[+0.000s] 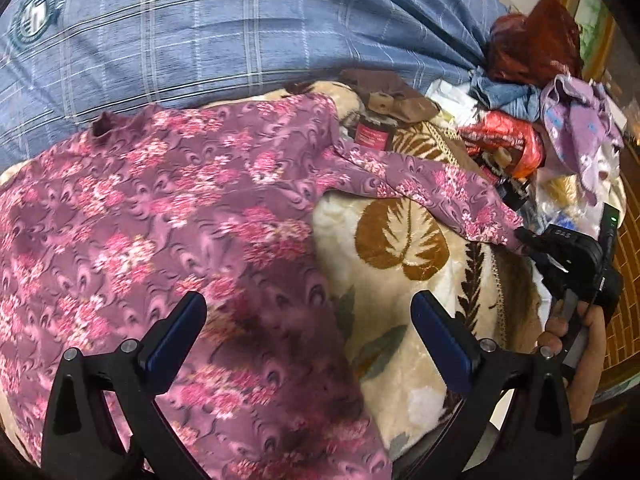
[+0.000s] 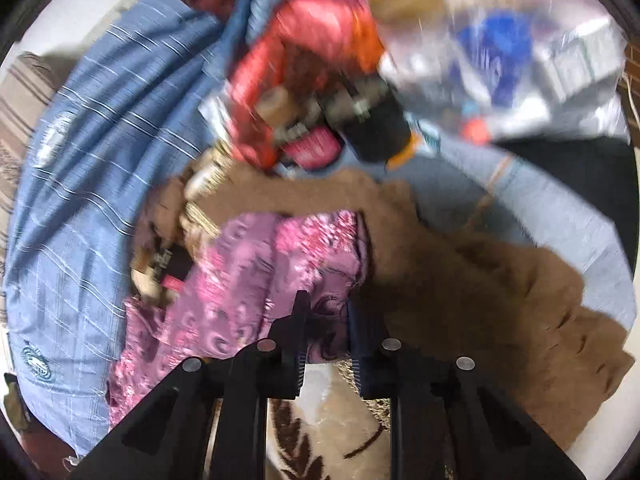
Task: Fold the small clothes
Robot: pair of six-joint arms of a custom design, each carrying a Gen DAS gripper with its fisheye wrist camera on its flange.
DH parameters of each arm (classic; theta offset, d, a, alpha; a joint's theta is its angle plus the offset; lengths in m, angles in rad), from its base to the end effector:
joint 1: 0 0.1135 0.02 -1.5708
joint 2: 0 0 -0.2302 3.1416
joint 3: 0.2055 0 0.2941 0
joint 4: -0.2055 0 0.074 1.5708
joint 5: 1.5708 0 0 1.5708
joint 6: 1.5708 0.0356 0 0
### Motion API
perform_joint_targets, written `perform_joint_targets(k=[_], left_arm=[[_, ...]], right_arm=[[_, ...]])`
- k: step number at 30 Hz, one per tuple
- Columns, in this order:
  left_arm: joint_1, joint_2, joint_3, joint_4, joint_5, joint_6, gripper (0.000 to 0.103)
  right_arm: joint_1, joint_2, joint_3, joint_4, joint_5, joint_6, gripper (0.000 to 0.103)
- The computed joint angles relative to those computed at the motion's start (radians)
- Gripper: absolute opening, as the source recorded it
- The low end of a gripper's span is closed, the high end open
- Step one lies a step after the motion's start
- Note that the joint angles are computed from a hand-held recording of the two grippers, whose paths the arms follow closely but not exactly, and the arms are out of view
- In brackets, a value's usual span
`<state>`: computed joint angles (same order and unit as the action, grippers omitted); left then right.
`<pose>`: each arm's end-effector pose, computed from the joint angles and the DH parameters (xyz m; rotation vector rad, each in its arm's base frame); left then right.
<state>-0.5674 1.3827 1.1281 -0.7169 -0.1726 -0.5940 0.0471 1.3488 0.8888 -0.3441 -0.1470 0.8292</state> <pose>0.2834 -0.1734 0.2351 -0.1016 2.5369 -0.2466 0.3291 0.0207 0.1853 0.8646 2.2875 0.5812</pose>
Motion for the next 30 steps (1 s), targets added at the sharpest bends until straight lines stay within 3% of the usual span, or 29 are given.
perform_joint_targets(k=[3, 7, 11, 14, 18, 23, 25, 29, 30], left_arm=[[0.035, -0.133, -0.077, -0.022, 0.024, 0.0, 0.103], [0.174, -0.342, -0.2, -0.057, 0.175, -0.006, 0.103], [0.395, -0.546, -0.318, -0.093, 0.345, 0.049, 0.103], [0.582, -0.613, -0.377, -0.112, 0.483, 0.101, 0.103], [0.862, -0.594, -0.44, -0.109, 0.715, 0.204, 0.103], [1.036, -0.493, -0.461, -0.108, 0.828, 0.331, 0.103], [1.053, -0.458, -0.478, -0.088, 0.847, 0.368, 0.103], [1.019, -0.384, -0.495, -0.042, 0.867, 0.395, 0.103], [1.008, -0.373, -0.5, -0.031, 0.876, 0.406, 0.103]], right_arm=[[0.072, -0.118, -0.003, 0.003, 0.067, -0.048, 0.006], [0.277, -0.249, 0.056, 0.006, 0.131, -0.169, 0.005], [0.546, -0.197, 0.207, -0.021, 0.231, -0.283, 0.004], [0.728, -0.091, 0.296, -0.023, 0.252, -0.335, 0.004], [0.89, 0.129, 0.412, -0.012, 0.209, -0.371, 0.004], [0.985, 0.366, 0.502, -0.019, 0.083, -0.342, 0.002], [1.004, 0.403, 0.468, 0.011, 0.038, -0.29, 0.002], [0.981, 0.382, 0.381, -0.002, -0.046, -0.218, 0.017], [0.972, 0.329, 0.314, 0.031, -0.047, -0.201, 0.029]])
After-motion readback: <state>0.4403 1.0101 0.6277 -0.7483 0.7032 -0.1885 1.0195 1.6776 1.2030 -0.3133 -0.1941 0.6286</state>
